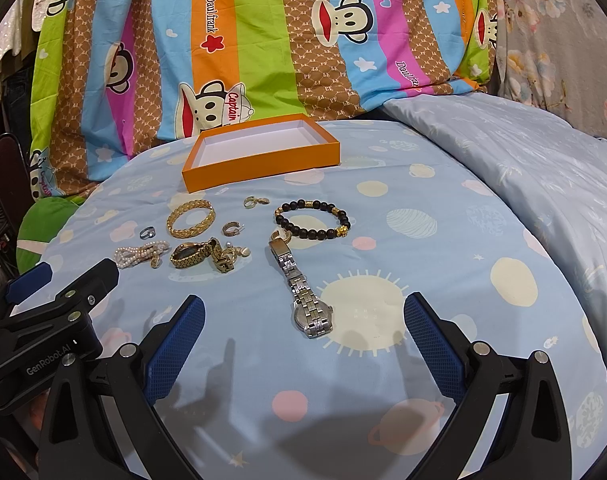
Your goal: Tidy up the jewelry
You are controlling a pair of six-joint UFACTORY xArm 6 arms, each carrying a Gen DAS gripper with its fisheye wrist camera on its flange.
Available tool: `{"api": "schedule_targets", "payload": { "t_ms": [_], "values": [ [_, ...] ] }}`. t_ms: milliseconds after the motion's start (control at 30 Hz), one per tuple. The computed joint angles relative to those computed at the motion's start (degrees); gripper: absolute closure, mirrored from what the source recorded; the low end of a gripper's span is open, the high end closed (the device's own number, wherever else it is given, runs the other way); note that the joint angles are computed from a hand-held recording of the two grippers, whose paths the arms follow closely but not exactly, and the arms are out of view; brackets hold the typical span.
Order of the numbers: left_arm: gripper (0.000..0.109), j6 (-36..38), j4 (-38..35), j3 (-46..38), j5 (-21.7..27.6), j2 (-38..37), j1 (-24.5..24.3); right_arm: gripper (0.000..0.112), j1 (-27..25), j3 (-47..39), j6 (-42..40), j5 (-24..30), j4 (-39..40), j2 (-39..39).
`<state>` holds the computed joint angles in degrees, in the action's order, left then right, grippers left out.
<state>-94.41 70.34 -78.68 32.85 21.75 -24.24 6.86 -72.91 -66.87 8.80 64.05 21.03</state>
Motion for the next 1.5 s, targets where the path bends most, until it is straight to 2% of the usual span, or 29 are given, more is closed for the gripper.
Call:
{"api": "schedule_targets", "payload": {
  "t_ms": [867, 1033, 1167, 1300, 1367, 1500],
  "values": [
    [0.010, -0.02, 0.01, 0.10, -0.20, -0.04, 0.09, 0.014, -0.03, -0.01, -0.23, 0.06, 0.27, 0.03],
    [0.010, -0.52, 0.15, -0.22, -0.28, 0.18, -0.27, 0.014, -0.65, -0.28, 2.49, 1.95, -1.88, -0.13],
    [0.010, -3.43, 0.99, 0.53, -1.63, -0.28, 0.24, 0.014, -1.56, -1.12, 0.94, 4.53, 0.36, -0.15],
    [0.010, -5.42, 1.17, 2.19, -4.57, -1.42, 1.68, 0.014, -1.92, -3.01, 6.29, 3.11, -7.16, 1.77],
    [0.010, -2.44, -0.41, 2.02, -3.14, -1.58, 1.67, 0.014, -2.31, -4.52, 7.46, 3.29, -9.15, 2.82],
    [0.010, 3.53, -3.99, 0.27, -1.13, -1.11, 1.87, 0.014, -3.79, -10.35, 13.31, 8.84, -15.68, 5.99]
  ]
}}
